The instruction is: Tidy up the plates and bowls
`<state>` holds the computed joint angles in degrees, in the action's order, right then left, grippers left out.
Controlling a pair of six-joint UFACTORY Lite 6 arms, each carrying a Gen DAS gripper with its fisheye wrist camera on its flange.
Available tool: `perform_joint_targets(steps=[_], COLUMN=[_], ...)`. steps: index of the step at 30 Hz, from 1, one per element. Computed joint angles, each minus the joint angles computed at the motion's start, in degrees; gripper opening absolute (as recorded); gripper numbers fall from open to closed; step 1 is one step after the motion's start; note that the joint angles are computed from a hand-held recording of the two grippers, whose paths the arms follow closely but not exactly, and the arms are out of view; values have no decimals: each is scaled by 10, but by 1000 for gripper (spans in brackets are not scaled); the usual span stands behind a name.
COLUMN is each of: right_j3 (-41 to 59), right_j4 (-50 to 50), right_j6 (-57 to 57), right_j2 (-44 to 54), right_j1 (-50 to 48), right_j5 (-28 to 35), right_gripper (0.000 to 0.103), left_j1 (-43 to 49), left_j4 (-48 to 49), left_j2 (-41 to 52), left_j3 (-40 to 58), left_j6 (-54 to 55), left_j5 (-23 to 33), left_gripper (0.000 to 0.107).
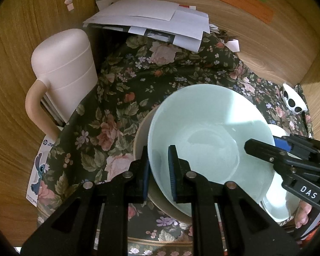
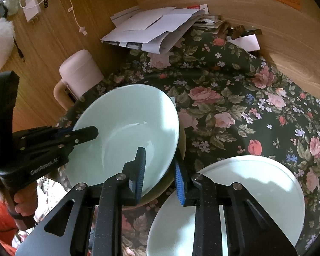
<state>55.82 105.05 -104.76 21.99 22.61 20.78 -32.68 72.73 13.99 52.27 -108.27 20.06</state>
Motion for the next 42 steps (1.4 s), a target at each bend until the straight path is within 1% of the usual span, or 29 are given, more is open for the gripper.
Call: perform_joint_targets(steps=[2,4,7,12,15,16,17,18,20,21,22,26,29,31,33,35,39,42], right_j3=[-17,-28,-35,-43,-55,-59,-64,-69,-86,-91,-99,-112,-123,-126,-128,-133,-129,-118], right_j4=[46,66,73,59,52,55,55,58,72,78,86,75,71,67,68,88,82,84], right_j6=[-47,-71,-83,-75,-74,-78,-80,-86,-104,-112,-122,-122,-128,-131,-138,-162,-170,-179], right_j2=[-18,-31,-42,-51,-72,-80,-89,-98,-124,-134,-147,-178,-204,-216,-223,-232,-234,-223], right_j1=[-3,-10,-16,-43,-70,-77,-86,-94,-115,-124,-137,-185,-222,-243,-261,-283,-324,-347], right_j5=[-3,5,5,16,25,26,27,28,28,26,27,36,38,38,38,39,45,45], right_gripper=[25,25,25,32,38,40,43,47,53,57,59,69,70,71,78,82,83,84], left_j1=[1,-6,-16,-28,-26,-27,-30,-34,-47,-55,-58,-75,-86,-95,-103,-109,-119,-123], left_j4=[-2,-1,-14,-25,-45,-53,-54,-54,-49,-46,-45,-57,-62,-68,-76,-85,-121,-176], left_j2=[0,1,10,8,1,-2,-5,-6,-5,-2,0,23,45,72,94,121,188,259], left_j3=[3,8,26,47,60,67,72,77,95,109,117,177,220,264,302,345,448,556], left_j6=[3,4,25,45,67,75,78,79,78,78,79,101,113,130,149,169,229,312], left_j5=[2,16,44,82,81,82,85,90,106,115,117,118,119,125,128,131,138,149], left_gripper=[15,16,16,16,18,22,27,30,41,44,48,59,65,67,69,75,79,80])
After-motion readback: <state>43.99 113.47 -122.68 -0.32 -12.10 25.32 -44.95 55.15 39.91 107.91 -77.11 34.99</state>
